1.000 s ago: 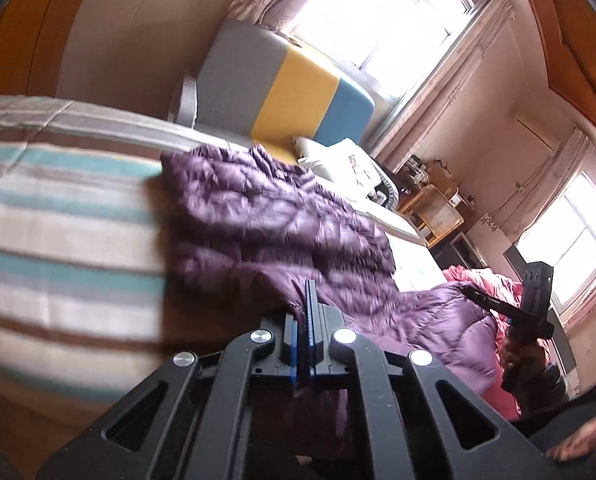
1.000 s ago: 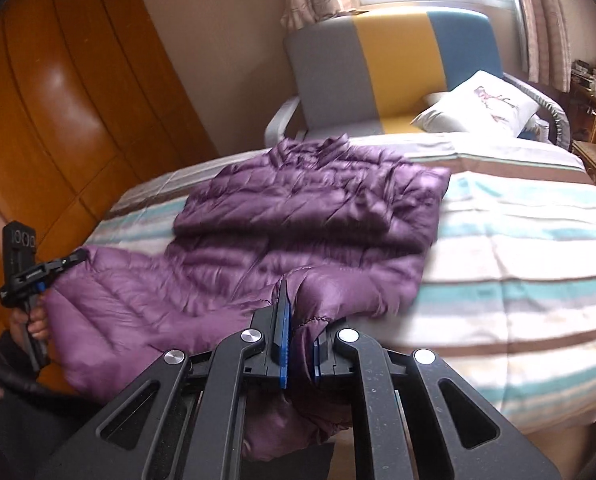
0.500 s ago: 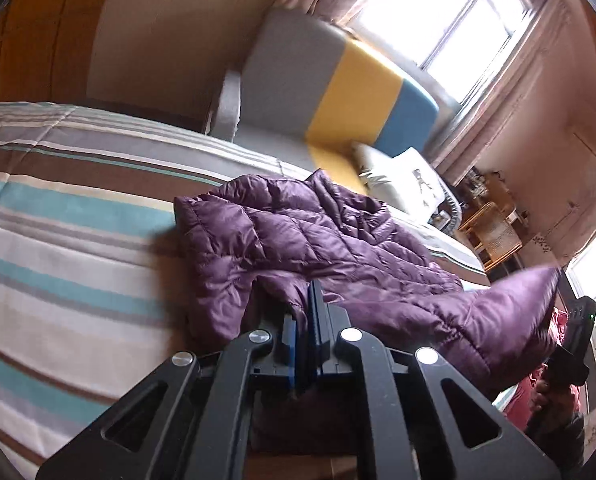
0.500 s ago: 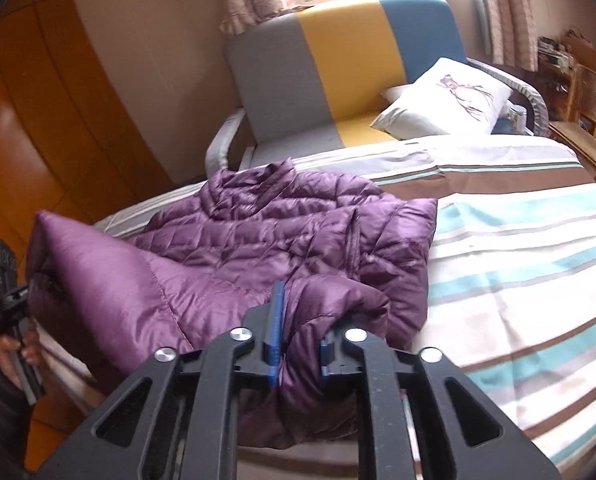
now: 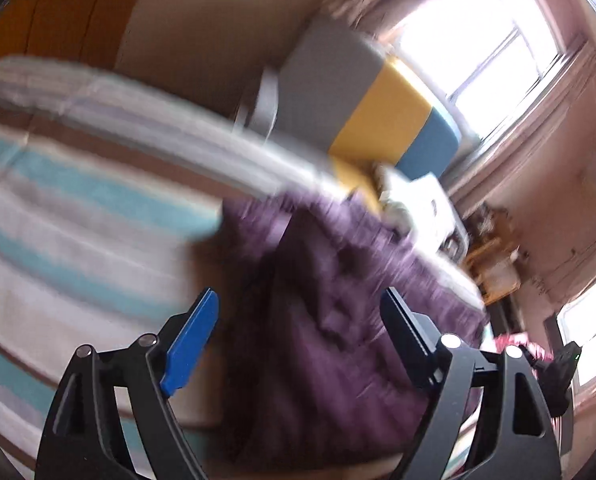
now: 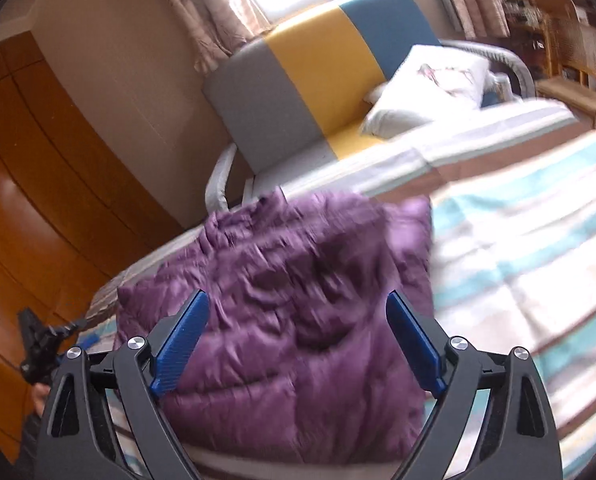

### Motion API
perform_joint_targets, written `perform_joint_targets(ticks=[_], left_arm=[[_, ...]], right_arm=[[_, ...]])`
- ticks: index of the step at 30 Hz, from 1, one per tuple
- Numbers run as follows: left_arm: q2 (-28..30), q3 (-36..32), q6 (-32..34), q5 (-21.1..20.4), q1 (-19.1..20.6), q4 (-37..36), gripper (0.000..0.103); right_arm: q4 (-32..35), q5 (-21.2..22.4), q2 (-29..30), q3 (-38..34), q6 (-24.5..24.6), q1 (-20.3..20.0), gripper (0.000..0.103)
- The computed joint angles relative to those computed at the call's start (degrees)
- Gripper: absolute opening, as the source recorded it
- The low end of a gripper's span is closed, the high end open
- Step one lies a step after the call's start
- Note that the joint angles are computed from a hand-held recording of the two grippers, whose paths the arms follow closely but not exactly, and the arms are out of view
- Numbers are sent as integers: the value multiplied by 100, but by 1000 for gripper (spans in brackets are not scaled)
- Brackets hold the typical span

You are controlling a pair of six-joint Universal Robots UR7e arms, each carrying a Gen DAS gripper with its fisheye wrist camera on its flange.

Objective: Fold large clothes

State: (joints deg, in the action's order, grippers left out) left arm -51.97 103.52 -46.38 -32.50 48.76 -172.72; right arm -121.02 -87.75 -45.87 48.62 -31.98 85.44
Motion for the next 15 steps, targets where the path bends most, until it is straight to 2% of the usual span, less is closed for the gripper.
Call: perform_joint_targets(ticks=[4,6,7,8,9,10,11,12,15], left_arm=[[49,276,-358,-695,175,164,53],[197,298,-217,-963,200,-72,49],[242,286,-173,-1016,198,-124,36],[291,265,-112,-1061,193,-163,27],[315,260,-76,-1056,175,-194,14],[344,273,21,-1072,149,-302,7],[356,262,59,-960,71,-229,6],[359,266,89,-901,12,-185,4],[287,436,112,-852,-126,-349,4]], right_arm=[[-135,-533,-268,615,-30,-182,90],[-209,-668,-326,823,-11,-262,88],[-198,-708,-317,848,16,-283,85],[-86,-708,-294,849,30,-310,69],[123,-676,-263,801,33,-322,48],[281,-663,-241,748,16,-318,39],[298,-699,-273,814,-102,-281,24],[277,-696,-324,893,-221,-251,13],[276,-639,-519,1081,-424,-200,8]])
